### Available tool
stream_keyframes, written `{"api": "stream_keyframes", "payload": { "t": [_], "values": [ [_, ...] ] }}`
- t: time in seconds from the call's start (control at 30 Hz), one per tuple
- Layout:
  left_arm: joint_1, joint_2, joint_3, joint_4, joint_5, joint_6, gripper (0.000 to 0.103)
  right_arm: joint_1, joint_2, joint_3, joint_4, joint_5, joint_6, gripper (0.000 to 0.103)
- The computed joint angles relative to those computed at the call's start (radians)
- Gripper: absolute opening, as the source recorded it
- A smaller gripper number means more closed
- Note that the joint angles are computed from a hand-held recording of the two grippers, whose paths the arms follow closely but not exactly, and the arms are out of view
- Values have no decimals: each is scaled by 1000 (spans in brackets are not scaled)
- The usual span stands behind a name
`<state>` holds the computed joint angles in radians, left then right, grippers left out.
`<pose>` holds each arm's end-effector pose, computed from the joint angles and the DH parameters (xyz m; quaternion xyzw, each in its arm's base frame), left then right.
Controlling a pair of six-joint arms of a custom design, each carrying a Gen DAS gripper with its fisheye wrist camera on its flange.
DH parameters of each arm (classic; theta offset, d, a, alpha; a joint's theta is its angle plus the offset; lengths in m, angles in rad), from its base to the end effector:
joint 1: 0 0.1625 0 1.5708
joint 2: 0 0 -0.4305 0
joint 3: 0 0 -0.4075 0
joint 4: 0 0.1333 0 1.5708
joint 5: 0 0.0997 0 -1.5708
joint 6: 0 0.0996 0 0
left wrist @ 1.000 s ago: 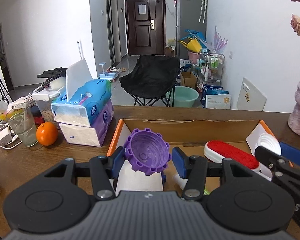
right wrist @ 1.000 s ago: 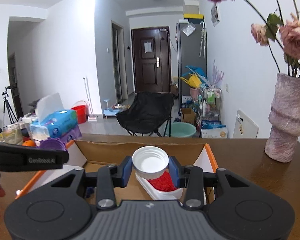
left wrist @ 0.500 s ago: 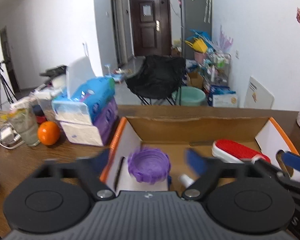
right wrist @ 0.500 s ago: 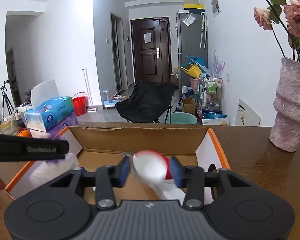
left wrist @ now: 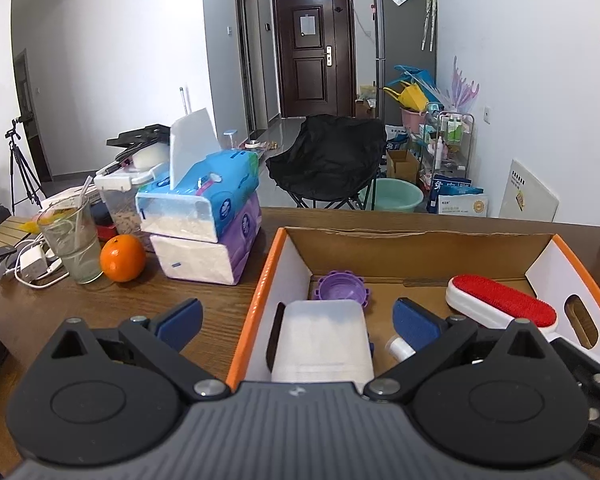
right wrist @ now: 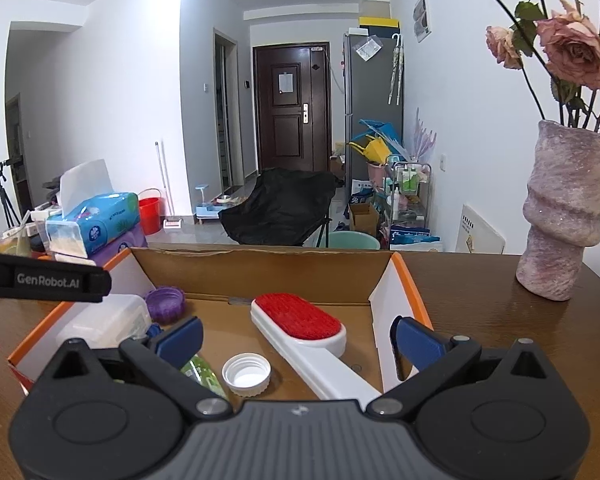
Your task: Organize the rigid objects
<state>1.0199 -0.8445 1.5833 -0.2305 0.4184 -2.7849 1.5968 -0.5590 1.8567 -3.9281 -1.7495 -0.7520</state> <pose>-0.1093 -0.6065 0.1032 0.0688 0.7708 -0.4684 0.4263 0.1314 -0.6059 0.0374 0.2842 -0.8124 0.4432 0.2507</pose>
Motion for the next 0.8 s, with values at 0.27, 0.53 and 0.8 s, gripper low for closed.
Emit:
{"api": "stream_keyframes", "payload": {
  "t": [0.27,0.53,0.8],
  "values": [
    [-24,-88,95,-20,20,-25,103,9,-35,61,-60,23,-2,103],
    [-62,-192,223,-58,33,-20,103,11,-76,153,-129,61,-28,103],
    [-102,-292,354,-84,27,-16,103,3,-104,254,-202,101,-45,103]
  ]
}}
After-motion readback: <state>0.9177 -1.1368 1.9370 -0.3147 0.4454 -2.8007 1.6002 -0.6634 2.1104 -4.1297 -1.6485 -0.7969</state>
